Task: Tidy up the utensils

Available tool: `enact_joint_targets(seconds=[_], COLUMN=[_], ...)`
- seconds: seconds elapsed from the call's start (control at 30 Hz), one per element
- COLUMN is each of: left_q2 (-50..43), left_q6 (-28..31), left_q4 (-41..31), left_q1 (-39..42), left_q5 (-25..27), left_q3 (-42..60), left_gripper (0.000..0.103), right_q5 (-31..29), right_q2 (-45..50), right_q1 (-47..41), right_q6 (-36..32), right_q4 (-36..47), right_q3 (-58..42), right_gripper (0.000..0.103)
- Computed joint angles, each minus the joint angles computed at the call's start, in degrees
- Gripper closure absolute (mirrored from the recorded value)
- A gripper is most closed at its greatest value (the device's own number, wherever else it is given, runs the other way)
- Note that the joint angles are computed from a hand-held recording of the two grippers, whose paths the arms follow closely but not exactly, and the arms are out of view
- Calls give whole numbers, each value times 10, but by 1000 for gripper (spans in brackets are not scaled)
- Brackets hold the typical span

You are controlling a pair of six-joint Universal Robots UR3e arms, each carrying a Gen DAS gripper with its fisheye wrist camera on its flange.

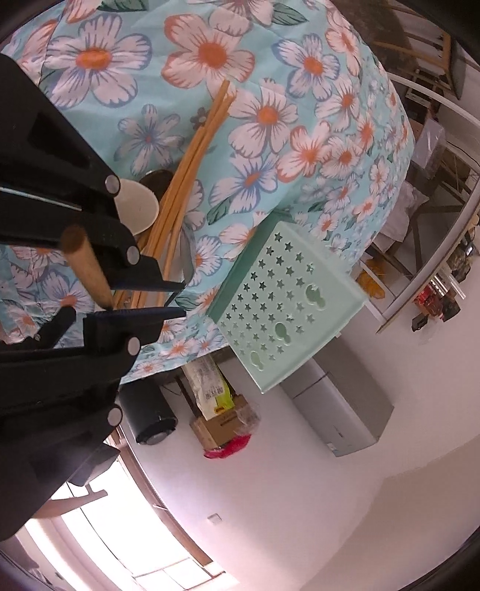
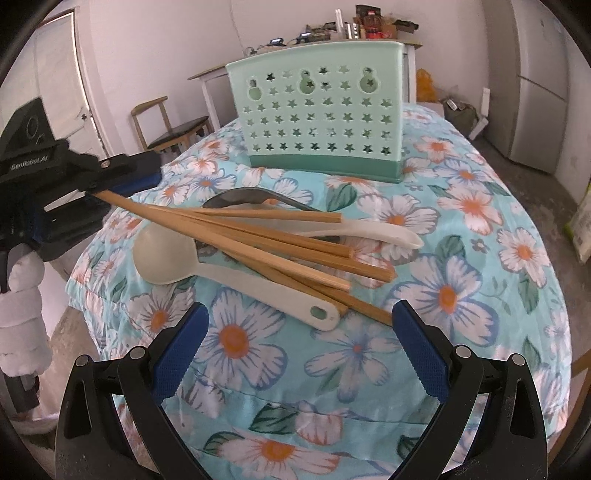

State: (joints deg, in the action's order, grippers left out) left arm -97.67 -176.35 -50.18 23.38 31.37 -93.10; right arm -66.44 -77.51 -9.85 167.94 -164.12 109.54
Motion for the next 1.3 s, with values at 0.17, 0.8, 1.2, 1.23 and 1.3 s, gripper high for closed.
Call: enact_joint_targets(seconds=[0.17, 0.8, 1.2, 1.23, 1.3], left_q2=[-14, 12, 74, 70, 65], left_q6=[-18, 103, 69, 71, 83], left_q4=[0, -202, -117, -118, -128], left_q1=[25, 164, 300, 302, 307], left_q5=[-48, -212, -200, -198, -192], left_q3=[-8, 87, 9, 9, 9], left_gripper=[97, 98, 98, 98, 98], right_q5=[-12, 55, 37, 26, -2], right_q2=[-13, -66, 198, 212, 249], right_q1=[-2, -22, 154, 163, 184], right_q6=[3, -30, -181, -189, -208], right_q4=[8, 59, 328, 337, 355], right_q3=[3, -62, -490, -509, -556], right_gripper=[8, 24, 67, 70, 72])
